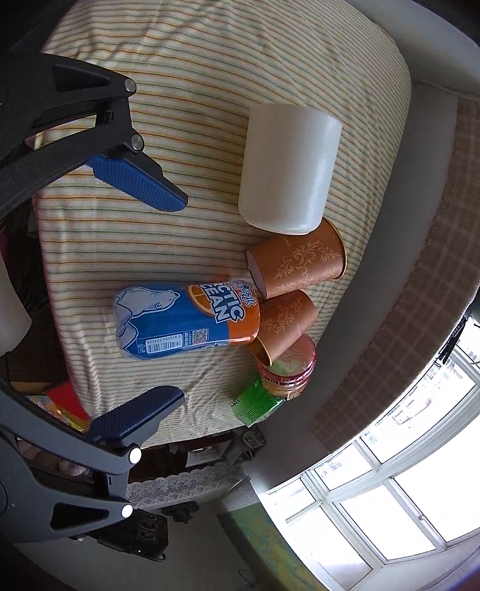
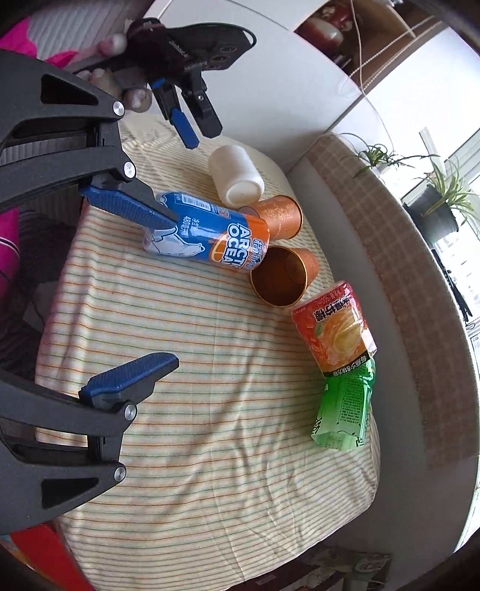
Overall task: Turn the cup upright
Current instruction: 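Move the left gripper to the lying cup and grasp its body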
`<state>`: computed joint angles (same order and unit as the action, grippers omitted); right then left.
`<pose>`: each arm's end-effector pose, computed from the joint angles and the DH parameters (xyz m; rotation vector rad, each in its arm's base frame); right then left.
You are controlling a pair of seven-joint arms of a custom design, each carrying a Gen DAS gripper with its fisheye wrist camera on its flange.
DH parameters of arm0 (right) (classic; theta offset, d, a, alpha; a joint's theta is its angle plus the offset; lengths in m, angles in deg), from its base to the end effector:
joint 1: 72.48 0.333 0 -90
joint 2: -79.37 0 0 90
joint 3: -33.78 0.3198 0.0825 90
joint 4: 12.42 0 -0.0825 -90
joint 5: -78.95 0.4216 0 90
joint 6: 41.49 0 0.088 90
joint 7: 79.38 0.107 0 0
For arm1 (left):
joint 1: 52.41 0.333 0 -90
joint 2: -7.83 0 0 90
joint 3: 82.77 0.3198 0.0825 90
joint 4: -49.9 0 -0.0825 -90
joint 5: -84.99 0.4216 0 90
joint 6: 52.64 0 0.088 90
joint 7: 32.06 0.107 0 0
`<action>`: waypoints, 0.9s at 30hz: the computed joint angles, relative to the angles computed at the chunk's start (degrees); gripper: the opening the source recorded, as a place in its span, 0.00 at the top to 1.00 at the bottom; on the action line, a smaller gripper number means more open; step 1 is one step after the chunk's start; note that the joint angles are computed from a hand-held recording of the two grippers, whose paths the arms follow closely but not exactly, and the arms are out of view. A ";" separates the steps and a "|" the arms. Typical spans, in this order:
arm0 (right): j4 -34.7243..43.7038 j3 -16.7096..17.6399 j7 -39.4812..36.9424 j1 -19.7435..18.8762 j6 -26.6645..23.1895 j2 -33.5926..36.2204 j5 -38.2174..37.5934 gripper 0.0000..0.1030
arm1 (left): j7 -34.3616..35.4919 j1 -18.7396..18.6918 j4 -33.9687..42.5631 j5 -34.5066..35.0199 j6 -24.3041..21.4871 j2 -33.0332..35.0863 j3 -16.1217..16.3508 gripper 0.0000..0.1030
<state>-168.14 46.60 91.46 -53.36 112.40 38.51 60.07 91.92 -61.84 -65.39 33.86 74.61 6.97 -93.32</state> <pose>0.3406 0.2260 0.4889 -1.1218 2.1469 -0.3315 0.5648 -0.2322 0.4805 1.4031 -2.2568 1.0157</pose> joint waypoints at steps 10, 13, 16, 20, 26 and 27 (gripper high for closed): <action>-6.45 3.70 10.51 2.54 -9.03 -10.78 0.37 0.33 | -7.78 -0.11 11.34 4.14 -7.17 11.12 -2.51 0.18; -6.83 3.27 11.34 3.37 -10.44 -11.21 0.33 0.33 | -9.49 -0.43 13.33 5.37 -7.07 13.15 -3.32 0.21; -7.25 3.14 12.11 4.07 -10.49 -11.52 0.19 0.33 | -11.10 -0.70 14.96 6.89 -6.86 15.05 -3.86 0.21; -7.62 2.83 12.61 4.39 -9.88 -11.34 -0.06 0.33 | -12.06 -0.89 16.27 8.10 -6.98 16.70 -4.60 0.22; -8.58 2.44 13.43 4.74 -9.88 -11.90 0.25 0.33 | -13.45 -1.40 17.74 10.11 -7.05 18.22 -5.12 0.26; -8.68 2.34 13.45 4.85 -10.00 -11.95 0.35 0.33 | -13.83 -1.52 18.07 10.47 -7.12 18.51 -5.18 0.30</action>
<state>-176.82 48.94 104.91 -48.51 102.40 26.56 60.43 78.08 -63.36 -47.32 44.33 67.49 25.47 -98.50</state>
